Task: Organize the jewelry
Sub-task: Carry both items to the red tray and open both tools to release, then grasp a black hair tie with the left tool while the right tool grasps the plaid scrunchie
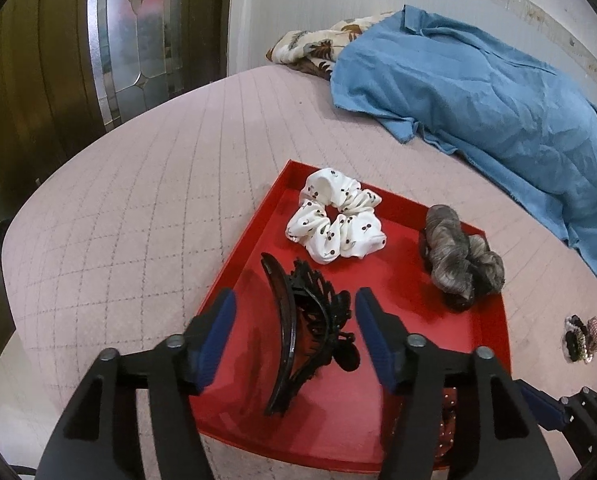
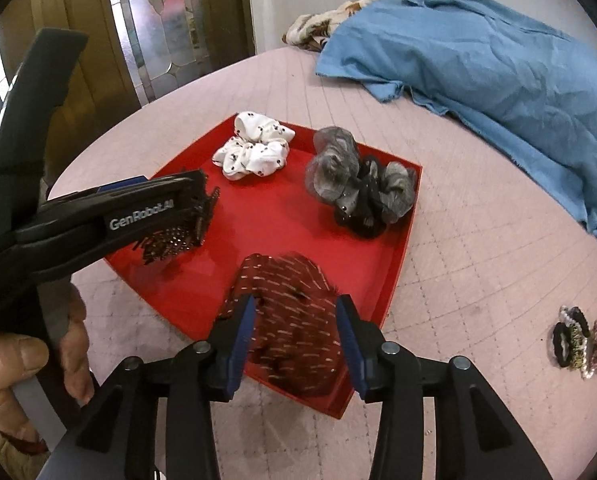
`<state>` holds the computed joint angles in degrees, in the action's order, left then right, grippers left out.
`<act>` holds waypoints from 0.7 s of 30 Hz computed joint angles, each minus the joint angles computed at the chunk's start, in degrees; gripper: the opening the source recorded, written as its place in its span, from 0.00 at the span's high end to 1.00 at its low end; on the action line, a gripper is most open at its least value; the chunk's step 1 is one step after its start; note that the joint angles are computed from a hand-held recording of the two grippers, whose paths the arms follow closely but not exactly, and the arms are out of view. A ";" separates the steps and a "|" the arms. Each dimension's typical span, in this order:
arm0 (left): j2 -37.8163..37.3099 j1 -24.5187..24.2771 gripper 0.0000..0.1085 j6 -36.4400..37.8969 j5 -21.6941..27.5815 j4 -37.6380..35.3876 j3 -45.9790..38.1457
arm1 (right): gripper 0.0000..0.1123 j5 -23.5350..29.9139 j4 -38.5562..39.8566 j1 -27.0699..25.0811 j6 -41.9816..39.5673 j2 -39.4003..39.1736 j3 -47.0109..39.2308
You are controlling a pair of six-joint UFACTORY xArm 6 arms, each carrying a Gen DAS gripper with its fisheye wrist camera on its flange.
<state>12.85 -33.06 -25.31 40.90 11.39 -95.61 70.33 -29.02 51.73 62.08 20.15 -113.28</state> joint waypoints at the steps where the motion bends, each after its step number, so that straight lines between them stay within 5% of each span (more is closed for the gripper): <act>1: -0.26 -0.03 0.40 -0.04 -0.24 0.00 0.31 | 0.59 0.25 -0.33 0.23 0.05 -0.12 -0.09; 12: -1.57 -1.48 0.38 -0.44 -1.29 0.89 1.68 | 0.50 0.88 -4.09 2.24 5.87 -7.15 7.46; 21: -5.65 -4.98 0.37 -5.09 -8.32 13.14 8.27 | 0.46 6.46 -7.97 5.00 17.52 -24.58 26.86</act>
